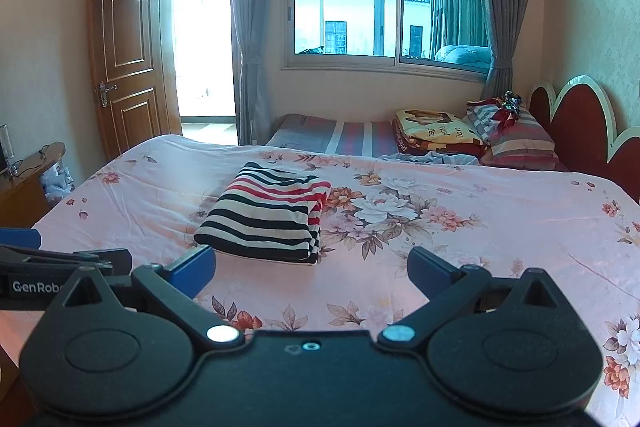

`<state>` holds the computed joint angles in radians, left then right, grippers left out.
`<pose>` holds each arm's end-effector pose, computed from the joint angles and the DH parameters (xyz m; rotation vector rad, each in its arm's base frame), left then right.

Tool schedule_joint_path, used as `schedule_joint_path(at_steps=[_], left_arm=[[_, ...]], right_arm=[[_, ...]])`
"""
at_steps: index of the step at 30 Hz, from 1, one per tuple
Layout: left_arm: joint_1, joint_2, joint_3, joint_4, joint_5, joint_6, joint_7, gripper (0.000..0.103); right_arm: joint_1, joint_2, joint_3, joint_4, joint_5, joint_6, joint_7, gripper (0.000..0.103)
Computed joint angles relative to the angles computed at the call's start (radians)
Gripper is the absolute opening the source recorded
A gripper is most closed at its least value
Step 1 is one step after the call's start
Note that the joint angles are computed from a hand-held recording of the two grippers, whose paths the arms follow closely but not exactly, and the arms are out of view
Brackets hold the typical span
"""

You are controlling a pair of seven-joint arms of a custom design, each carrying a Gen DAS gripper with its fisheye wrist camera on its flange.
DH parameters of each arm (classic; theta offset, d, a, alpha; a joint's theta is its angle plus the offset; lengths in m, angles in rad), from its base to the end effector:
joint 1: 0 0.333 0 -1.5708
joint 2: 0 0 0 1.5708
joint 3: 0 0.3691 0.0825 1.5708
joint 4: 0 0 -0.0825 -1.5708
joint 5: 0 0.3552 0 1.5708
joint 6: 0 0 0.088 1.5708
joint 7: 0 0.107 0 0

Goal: Fold small clothes

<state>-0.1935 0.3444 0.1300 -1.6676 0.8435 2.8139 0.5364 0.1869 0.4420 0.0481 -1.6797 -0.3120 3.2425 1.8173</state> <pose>0.6842 -0.0948 0.5496 -1.8051 1.4091 -0.7045 0.6857 0.1873 0.5452 -1.7123 1.2615 -0.8163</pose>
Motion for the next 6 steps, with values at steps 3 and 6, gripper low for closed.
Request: schedule_joint_path(at_steps=[3,6], left_arm=[[0.009,0.019,-0.002,0.012,-0.025,0.022,0.015,0.103],[0.018,0.054,-0.007,0.051,-0.084,0.007,0.056,0.103]], right_arm=[[-0.006,0.014,0.008,0.019,0.003,-0.015,-0.005,0.102],[-0.006,0.032,0.011,0.048,0.011,-0.039,-0.009,0.102]])
